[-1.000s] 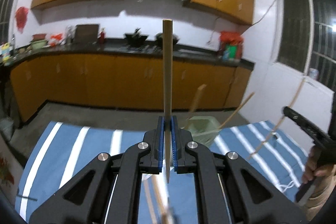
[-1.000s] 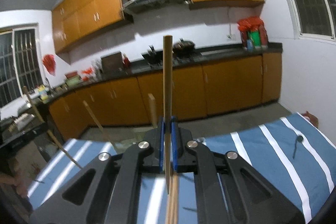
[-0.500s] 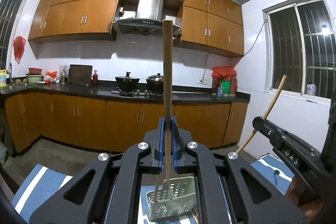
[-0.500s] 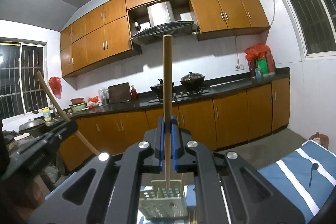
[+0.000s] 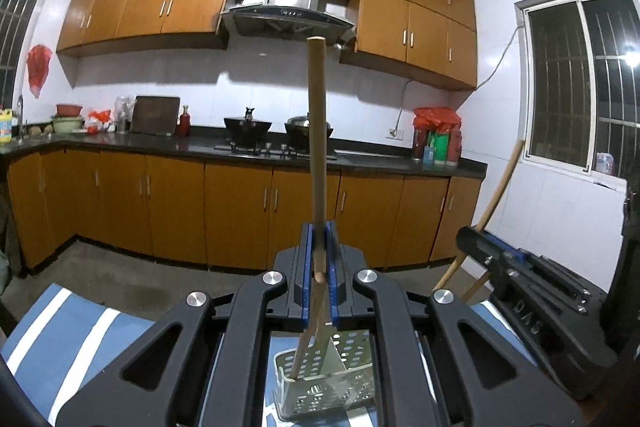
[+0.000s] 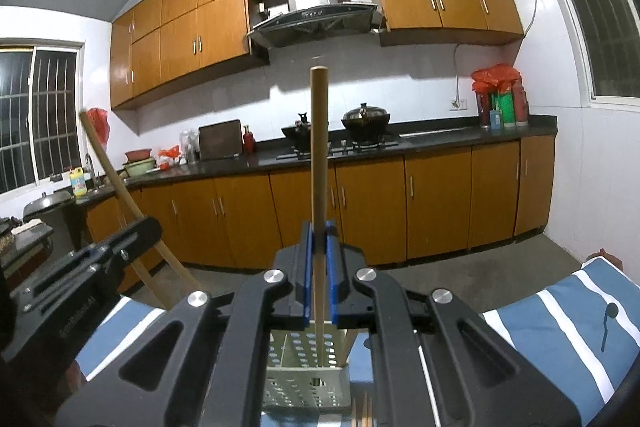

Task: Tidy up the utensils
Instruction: 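Lower the chopsticks into the holder and open both tools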

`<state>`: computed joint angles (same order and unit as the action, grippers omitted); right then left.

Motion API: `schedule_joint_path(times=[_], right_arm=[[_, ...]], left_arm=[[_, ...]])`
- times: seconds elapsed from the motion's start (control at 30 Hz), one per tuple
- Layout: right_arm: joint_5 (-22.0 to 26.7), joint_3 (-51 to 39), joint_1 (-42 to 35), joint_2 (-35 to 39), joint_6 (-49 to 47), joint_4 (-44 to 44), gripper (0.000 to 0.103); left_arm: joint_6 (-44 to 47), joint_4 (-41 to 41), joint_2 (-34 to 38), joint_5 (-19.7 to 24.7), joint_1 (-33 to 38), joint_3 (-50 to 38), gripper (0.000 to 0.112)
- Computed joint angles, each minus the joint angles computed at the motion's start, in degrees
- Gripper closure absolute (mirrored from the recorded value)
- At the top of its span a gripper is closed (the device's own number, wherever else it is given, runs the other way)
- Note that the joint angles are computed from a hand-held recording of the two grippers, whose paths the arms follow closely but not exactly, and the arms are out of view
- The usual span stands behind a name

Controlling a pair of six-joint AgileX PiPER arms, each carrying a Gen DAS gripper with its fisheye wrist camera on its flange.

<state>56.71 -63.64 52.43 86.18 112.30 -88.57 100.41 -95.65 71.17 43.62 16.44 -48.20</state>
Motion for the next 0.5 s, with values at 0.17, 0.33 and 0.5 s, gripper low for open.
schedule_joint_path(times=[0.17, 0.33, 0.5], right_arm=[[-0.61, 0.21, -0.04, 0.27, 0.16, 0.67, 0.095], [-0.49, 0.03, 0.34, 0.29, -0.29, 0.66, 0.095], [-0.79, 0.01, 0.42, -0.16, -0.64, 0.63, 0.095]], left_arm=[[-2.07, 1.40, 0.18, 1.66, 0.50, -0.46, 0.105], [-3.37, 2.77, 0.33, 1.65, 0.08, -1.79, 0.105], [-3.92, 4.06, 0.68, 0.62, -0.37, -3.04, 0.105]])
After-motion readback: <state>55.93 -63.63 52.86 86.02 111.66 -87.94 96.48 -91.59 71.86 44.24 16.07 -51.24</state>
